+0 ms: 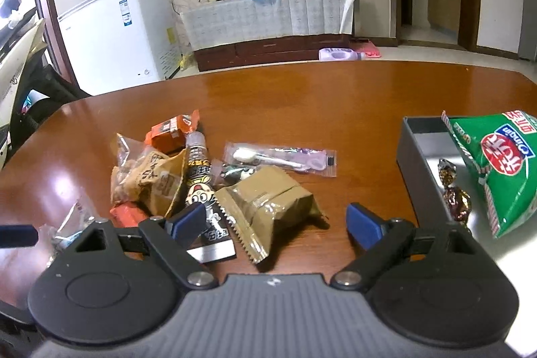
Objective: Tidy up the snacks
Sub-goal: 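Grasp the clear bag of dark nuts with the left gripper while the right grasps a brown paper packet, then carry the nut bag and brown packet over the white tray with both grippers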
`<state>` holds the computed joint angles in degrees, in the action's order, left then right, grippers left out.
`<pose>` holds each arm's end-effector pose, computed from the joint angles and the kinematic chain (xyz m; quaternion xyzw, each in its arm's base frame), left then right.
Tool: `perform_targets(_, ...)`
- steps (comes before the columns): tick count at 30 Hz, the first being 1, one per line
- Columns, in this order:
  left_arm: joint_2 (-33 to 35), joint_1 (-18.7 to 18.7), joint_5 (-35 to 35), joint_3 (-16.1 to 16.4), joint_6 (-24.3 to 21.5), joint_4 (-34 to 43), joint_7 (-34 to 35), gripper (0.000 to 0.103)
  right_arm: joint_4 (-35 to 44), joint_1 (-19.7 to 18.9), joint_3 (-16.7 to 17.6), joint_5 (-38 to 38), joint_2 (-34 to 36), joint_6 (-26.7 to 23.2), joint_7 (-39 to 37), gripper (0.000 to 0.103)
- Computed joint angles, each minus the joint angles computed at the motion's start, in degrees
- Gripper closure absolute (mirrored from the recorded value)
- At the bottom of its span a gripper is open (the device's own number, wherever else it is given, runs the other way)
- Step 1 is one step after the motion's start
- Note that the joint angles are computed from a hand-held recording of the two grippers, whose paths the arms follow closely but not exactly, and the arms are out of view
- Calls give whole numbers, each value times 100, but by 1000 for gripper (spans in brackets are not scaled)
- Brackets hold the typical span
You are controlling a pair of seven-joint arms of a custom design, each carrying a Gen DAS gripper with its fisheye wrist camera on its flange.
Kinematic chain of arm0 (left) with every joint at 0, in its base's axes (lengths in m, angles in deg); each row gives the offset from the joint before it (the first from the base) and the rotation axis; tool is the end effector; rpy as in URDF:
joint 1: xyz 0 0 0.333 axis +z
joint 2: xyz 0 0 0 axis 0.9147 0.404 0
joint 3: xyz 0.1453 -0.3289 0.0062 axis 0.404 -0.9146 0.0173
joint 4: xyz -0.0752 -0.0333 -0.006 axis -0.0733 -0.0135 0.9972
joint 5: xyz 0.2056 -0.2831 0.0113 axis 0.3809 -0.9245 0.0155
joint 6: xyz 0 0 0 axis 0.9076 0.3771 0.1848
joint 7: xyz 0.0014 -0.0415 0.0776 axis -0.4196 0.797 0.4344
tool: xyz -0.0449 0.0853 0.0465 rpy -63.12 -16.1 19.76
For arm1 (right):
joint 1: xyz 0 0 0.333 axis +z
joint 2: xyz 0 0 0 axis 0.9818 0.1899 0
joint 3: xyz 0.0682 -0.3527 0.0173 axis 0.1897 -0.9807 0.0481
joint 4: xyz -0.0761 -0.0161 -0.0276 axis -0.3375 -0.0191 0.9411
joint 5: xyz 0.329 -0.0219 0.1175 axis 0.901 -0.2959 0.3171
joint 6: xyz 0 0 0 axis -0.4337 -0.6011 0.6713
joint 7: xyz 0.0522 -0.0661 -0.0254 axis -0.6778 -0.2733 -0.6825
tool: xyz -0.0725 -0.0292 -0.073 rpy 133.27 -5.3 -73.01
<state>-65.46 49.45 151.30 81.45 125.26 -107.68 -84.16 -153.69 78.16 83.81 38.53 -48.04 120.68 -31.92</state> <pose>0.5825 -0.2473 0.3772 -0.7315 0.5795 -0.2064 0.2941 0.7041 0.0687 0.3231 -0.7759 0.4581 -0.1485 0.4074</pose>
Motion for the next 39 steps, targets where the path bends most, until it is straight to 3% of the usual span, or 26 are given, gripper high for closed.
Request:
perform_targets(6,45,-35,24,25,-100,43,-95,9,168,14,80,51,145,111,-74,16)
perform_targets(13,52,52,-195,-40,20,12,136,18,221,-54,222,416,198,177,-583,36)
perform_targets(23,26,25,-192,7,146,-44,119,22,159,35,155,639,163,178,-1051,47)
perform_targets(39,35,25,-165,45,445,-27,267,35,-38,-24,2,1357,-72,-193,-1435,50)
